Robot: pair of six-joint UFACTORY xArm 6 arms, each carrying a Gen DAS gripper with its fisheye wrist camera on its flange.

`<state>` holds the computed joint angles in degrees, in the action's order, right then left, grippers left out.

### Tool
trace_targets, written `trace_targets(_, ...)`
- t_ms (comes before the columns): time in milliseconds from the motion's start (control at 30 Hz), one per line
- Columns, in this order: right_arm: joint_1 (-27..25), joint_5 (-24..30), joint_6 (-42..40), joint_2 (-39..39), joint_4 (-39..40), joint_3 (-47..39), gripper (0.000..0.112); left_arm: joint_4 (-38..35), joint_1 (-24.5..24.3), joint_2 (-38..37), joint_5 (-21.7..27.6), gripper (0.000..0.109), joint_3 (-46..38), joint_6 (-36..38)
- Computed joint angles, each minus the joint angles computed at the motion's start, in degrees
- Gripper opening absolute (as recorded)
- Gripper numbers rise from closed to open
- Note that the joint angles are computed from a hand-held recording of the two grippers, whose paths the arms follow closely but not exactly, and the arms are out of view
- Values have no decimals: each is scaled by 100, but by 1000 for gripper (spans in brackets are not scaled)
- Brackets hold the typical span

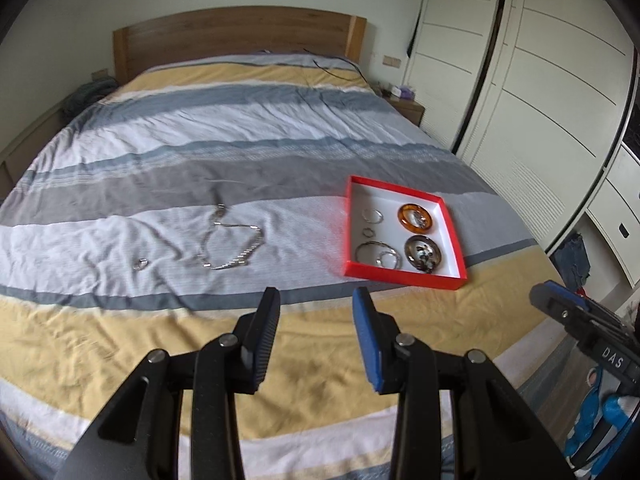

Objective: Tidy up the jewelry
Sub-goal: 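Withdraw both grippers from the box toward the necklace and small ring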

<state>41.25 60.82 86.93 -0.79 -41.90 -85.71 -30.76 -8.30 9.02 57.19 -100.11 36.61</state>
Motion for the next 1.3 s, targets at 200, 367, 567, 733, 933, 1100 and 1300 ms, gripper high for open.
trace_targets(200, 518, 295, 62, 202, -301, -495, 50, -310, 791, -528, 108, 36, 428, 373)
trace_targets(367, 890, 637, 6, 558, -503, -1130, 50, -453, 1454, -700, 262, 37, 469, 538)
trace_targets(567, 1252, 979, -280, 1041, -661, -1959, 51, -716, 2186, -775, 256, 47, 517, 599)
trace_targets(733, 1398, 1127, -636, 1547, -571, -2677, 51, -843, 2599, -702, 287, 47, 536, 662)
trace_targets(933, 1394, 1175, -1097, 2095, -324, -3411, 54, -704, 2691, -561, 321, 47, 558, 778)
trace_targets(1100, 1189, 1019, -1365, 2395, 95, -3653, 56, -525, 2579, -253, 333, 47, 439, 673)
trace_targets(1300, 709, 601, -1799, 2881, 876, -3911, 56, -263, 2221, 476, 134, 47, -78, 434)
